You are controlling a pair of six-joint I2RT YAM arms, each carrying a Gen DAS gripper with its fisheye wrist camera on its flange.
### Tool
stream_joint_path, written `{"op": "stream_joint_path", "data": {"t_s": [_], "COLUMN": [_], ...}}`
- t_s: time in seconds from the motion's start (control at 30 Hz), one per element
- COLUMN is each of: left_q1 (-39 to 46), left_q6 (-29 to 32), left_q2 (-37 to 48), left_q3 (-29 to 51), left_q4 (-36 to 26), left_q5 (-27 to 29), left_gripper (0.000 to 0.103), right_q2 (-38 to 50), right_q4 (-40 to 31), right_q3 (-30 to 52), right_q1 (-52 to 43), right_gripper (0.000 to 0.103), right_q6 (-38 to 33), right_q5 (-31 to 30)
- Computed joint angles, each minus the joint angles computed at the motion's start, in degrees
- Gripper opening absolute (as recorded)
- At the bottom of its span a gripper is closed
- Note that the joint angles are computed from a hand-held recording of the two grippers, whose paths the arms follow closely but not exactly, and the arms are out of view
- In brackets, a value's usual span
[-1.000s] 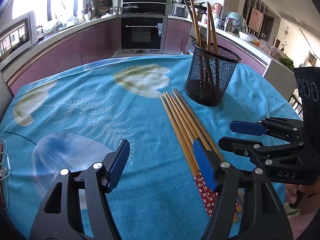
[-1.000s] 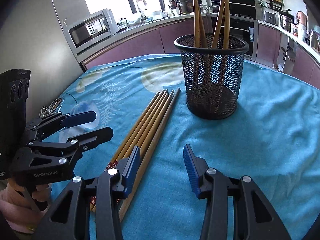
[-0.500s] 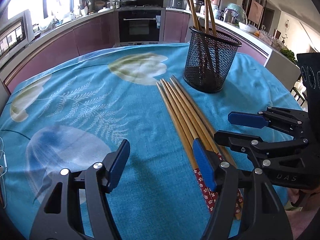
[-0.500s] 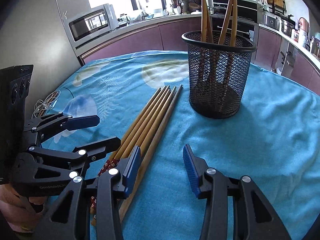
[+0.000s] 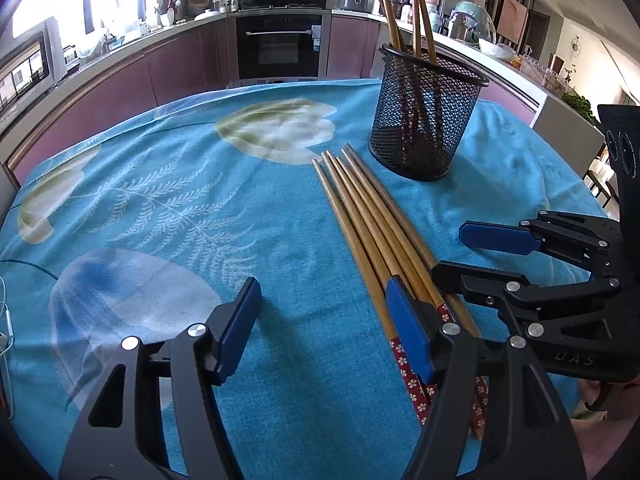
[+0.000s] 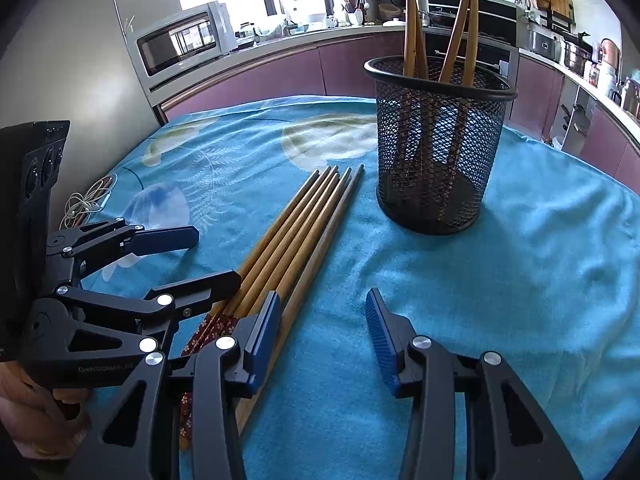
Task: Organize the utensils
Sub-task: 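Close the right gripper on a chopstick while the left gripper grasps another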
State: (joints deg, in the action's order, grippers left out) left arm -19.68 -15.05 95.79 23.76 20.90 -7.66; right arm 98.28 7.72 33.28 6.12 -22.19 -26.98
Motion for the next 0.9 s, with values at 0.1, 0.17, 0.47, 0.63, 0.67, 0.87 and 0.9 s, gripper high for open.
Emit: {"op": "stream_joint_path", "data": {"t_s": [0.1, 0.17, 0.47, 0.63, 0.67, 0.87, 0.9], "left_q1": [0.02, -0.03, 0.65, 0.66, 0.65, 0.82, 0.79], "left_q6": [0.03, 0.15, 0.68, 0.66, 0.68, 1.00, 1.00], "left_q2": [0.07, 0.28, 0.10, 0.39, 0.42, 1.35, 1.59], "left_q3": [0.01, 0.08, -0.15, 0.23, 0.29, 1.59, 1.93], "left_q4": [-0.04, -0.19, -0.48, -0.56, -0.60, -1.01, -1.16], "left_q5": [-0.06, -0.53, -0.69, -0.89, -0.89, -0.90, -0.94], "left_gripper": [0.063, 0.060, 0.052, 0.052, 0.051, 0.043, 0.042], "right_q2": [0.10, 0.11, 0.03, 0.75, 0.90, 2.26, 2.43], "right_q4": [-0.39, -0.38, -1.50, -1.04, -0.91, -0.78, -0.78], "right_q3": [0.26, 0.26, 1.01, 1.83, 1.92, 3.36, 3.59], "right_q1": [-0.15, -0.16, 0.31, 2.28, 2.46, 2.83, 2.95], "right_gripper": [0.042, 0.042, 0.038, 0.030, 0.029, 0.023, 0.021], "right_q6": [0.01, 0.11, 0.31, 1.20, 1.33, 2.41, 2.53], "right_q5": [-0.04, 0.08, 1.08, 3.05, 3.23, 3.80, 4.00]}}
